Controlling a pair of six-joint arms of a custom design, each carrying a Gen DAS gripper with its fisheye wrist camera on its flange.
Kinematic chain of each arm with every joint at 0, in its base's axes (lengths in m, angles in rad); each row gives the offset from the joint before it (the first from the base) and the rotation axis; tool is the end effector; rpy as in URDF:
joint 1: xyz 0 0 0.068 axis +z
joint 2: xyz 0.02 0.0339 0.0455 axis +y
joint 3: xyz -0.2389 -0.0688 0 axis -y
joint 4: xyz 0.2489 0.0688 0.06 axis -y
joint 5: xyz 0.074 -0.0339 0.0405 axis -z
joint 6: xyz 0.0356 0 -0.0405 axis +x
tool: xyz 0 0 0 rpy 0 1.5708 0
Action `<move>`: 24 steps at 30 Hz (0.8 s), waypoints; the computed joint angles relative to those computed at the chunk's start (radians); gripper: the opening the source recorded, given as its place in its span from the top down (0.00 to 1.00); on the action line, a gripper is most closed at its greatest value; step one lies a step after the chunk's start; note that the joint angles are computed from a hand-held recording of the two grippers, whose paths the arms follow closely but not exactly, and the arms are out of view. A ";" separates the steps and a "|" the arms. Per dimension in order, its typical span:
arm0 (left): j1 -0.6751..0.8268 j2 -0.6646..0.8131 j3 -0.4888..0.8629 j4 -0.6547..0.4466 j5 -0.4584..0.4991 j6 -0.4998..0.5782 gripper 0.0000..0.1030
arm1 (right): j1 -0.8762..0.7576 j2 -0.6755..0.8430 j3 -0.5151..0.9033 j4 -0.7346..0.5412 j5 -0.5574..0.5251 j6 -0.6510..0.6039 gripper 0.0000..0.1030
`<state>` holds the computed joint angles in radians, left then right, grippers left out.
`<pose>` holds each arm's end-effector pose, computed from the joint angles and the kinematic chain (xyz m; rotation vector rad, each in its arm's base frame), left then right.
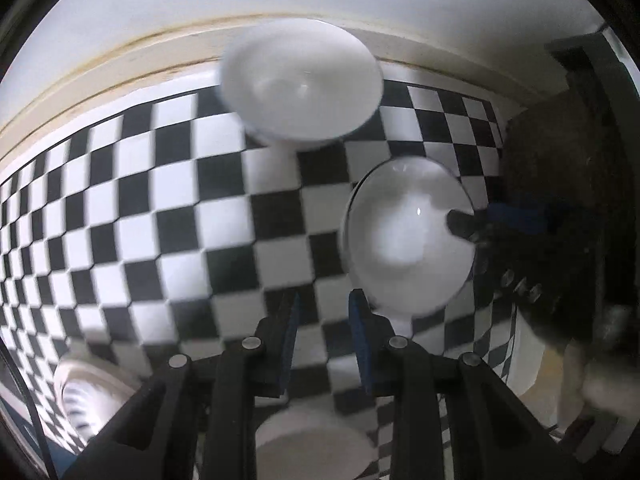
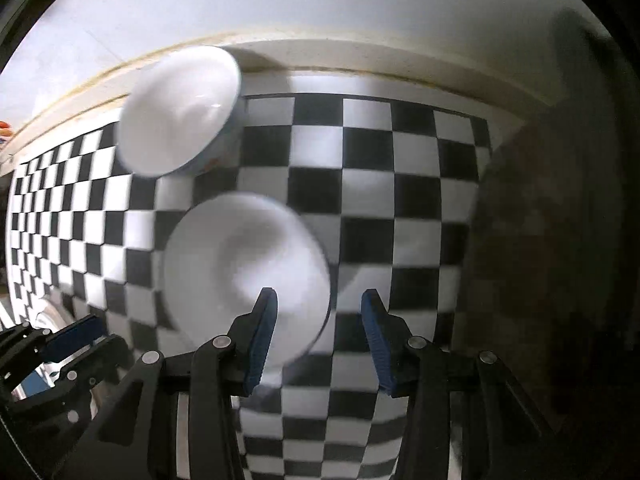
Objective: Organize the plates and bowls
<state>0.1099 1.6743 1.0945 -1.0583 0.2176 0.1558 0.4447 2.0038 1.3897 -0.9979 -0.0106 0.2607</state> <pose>0.2776 0.0229 0.1564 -0.0594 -3.0839 0.3477 0.3192 0.1525 0.1265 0.2844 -3.0862 0.0066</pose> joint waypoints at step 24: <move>-0.068 0.275 0.101 0.094 0.039 -0.046 0.85 | -0.088 0.226 0.143 -0.025 -0.162 -0.026 0.91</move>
